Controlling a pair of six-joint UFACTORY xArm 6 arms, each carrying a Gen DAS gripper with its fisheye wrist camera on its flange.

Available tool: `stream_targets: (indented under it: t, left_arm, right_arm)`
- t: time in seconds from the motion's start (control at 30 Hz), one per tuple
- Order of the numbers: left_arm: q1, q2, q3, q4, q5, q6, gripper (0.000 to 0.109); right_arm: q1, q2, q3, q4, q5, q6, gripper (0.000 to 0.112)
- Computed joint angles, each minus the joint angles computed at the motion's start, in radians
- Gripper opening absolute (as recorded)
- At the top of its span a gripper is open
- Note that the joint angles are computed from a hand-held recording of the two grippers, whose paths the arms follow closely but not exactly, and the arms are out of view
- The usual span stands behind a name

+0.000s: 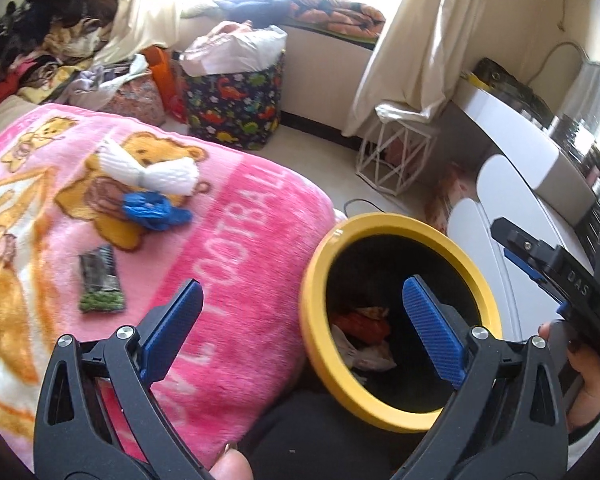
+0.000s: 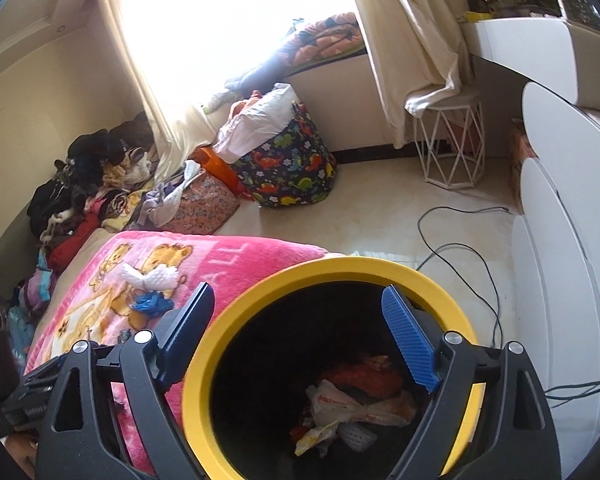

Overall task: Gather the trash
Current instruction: 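Move both tools back toward the snack packets and blue bag on the blanket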

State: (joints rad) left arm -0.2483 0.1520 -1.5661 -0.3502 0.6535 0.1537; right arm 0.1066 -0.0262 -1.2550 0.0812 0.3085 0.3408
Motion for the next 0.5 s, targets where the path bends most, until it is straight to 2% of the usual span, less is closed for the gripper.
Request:
stream_targets:
  t: [0.2, 0.4, 0.5]
  left_arm:
    - [0.046, -0.006, 0.003, 0.024, -0.026, -0.024, 0.092]
    - [0.097, -0.035, 0.051, 0.094, -0.059, -0.085, 0.092]
    - [0.123, -0.040, 0.064, 0.091, -0.040, -0.106, 0.092]
  right_arm:
    - [0.037, 0.047, -0.060, 0.000, 0.011, -0.034, 0.083]
    - [0.072, 0.114, -0.143, 0.113, 0.031, -0.144, 0.083]
    - [0.089, 0.147, -0.195, 0.109, 0.063, -0.175, 0.083]
